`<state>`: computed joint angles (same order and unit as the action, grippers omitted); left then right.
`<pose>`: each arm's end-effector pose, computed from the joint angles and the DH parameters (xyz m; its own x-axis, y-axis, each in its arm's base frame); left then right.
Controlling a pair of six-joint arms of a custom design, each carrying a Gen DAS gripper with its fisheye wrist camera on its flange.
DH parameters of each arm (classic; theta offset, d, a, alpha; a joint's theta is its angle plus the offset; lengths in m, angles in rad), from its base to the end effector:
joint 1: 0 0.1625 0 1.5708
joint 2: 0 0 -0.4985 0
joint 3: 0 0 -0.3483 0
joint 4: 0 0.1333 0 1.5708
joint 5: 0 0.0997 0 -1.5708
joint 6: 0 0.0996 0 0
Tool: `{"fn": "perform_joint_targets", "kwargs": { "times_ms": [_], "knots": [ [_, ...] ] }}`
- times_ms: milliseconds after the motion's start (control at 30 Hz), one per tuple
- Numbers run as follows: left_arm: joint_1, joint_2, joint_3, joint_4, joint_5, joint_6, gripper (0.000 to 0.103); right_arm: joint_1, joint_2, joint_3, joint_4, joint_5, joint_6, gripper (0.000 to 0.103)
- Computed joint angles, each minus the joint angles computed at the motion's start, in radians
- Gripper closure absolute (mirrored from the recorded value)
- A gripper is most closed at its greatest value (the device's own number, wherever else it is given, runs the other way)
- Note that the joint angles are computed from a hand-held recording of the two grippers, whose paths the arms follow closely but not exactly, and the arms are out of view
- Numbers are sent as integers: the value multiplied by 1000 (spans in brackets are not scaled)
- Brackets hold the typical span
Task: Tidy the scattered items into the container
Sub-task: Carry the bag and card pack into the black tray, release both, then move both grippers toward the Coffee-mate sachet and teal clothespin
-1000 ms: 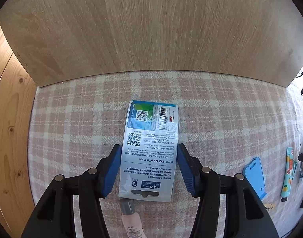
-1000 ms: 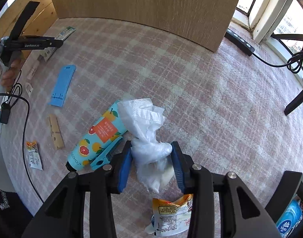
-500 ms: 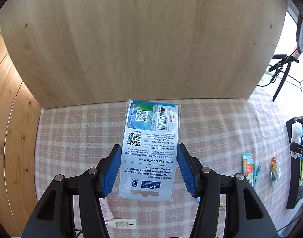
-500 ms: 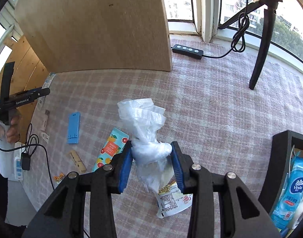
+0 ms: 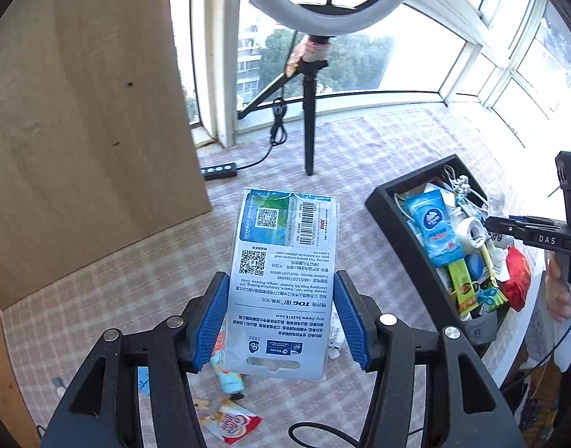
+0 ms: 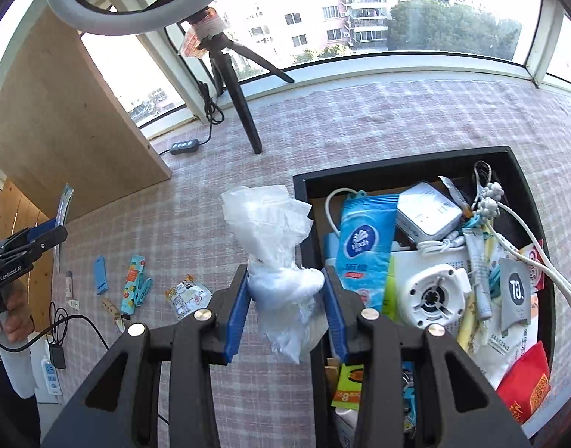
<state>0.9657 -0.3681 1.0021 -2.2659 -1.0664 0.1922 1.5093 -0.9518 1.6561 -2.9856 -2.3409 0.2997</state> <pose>-0.3346 -0.8027 0.0546 -0.6148 0.6218 -0.4852 0.6981 0.7153 0.0322 0.0222 -0.6795 0.3538 -0.6441 0.6985 0.3117 0.2478 0.5760 -0.7790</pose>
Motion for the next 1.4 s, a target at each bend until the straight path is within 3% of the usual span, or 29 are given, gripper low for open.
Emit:
{"fn": "perform_joint_targets", "kwargs": {
  "times_ms": [67, 233, 433, 567, 667, 733, 967, 1133, 1400],
  "knots": [
    [-33, -1, 55, -27, -38, 10, 49, -10, -55, 82, -36, -33, 36, 66],
    [-107, 67, 66, -28, -135, 38, 49, -41, -168, 237, -75, -69, 119, 66],
    [-180, 120, 80, -41, -233, 48, 49, -76, -224, 328, -114, -95, 165, 65],
    [-195, 170, -2, 70, -285, 15, 33, -74, -221, 355, -186, -122, 112, 59],
    [-200, 177, 8, 26, -240, -4, 33, -64, -220, 365, -224, -146, 114, 48],
    [-194, 162, 23, 27, -248, 3, 33, -59, -219, 365, -231, -162, 122, 48],
    [-176, 105, 103, -37, -174, -29, 33, -40, -194, 344, -236, -157, 127, 48],
    [-146, 42, 189, -76, -119, -44, 34, -4, -141, 294, -235, -165, 82, 48],
    [-47, -74, 309, -148, 35, -110, 34, 53, -30, 168, -186, -130, -3, 48]
  ]
}}
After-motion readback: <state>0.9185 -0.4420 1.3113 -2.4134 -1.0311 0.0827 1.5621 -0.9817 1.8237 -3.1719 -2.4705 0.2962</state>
